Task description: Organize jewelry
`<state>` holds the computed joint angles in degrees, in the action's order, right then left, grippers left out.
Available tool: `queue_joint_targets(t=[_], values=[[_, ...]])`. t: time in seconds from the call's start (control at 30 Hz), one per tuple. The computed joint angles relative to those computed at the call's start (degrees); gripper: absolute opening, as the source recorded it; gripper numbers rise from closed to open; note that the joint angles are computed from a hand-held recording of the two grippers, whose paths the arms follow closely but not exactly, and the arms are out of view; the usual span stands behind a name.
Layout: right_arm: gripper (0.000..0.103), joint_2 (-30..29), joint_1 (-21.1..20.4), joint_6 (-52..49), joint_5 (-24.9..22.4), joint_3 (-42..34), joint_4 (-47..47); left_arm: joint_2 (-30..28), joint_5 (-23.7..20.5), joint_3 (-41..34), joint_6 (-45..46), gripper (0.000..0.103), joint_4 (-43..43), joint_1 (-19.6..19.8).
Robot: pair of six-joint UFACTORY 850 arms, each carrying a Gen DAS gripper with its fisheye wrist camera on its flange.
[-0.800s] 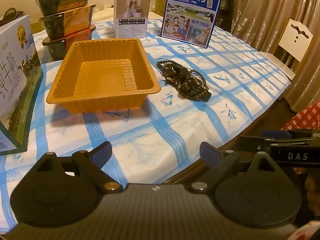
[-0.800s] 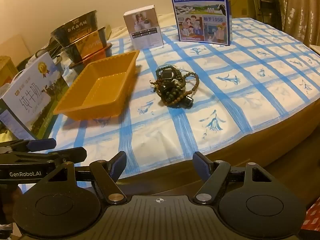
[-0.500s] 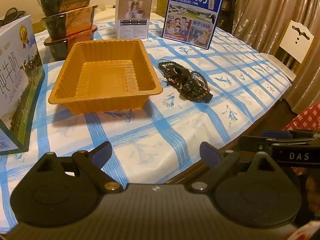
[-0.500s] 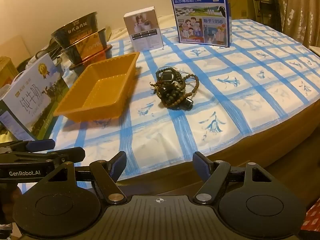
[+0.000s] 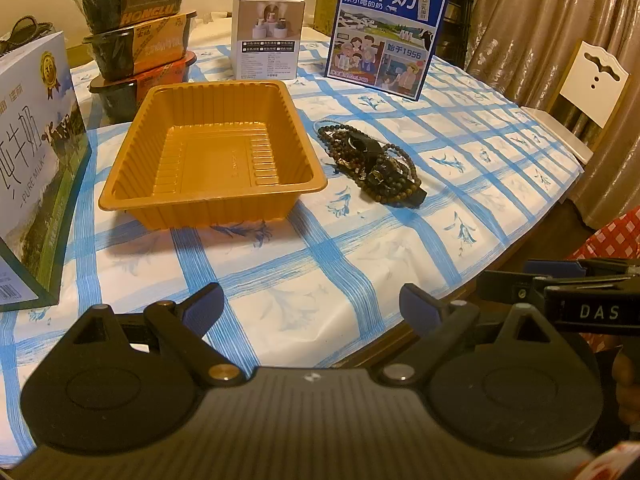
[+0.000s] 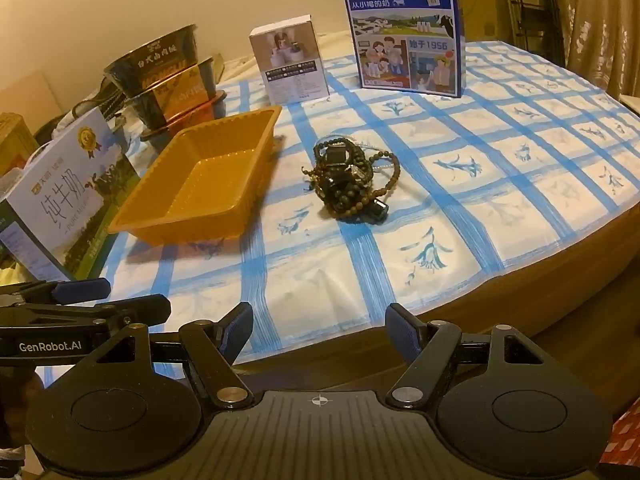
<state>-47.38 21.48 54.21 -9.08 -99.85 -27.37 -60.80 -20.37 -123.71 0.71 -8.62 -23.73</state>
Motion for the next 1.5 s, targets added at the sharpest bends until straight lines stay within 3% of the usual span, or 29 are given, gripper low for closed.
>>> queue_joint_targets(t=[1.5], values=[[0.073,-0.6,0.1,-1.1,-0.8,-1.6,0.6,0.4,0.4,0.6,0.2,0.094,-0.2,0.1]])
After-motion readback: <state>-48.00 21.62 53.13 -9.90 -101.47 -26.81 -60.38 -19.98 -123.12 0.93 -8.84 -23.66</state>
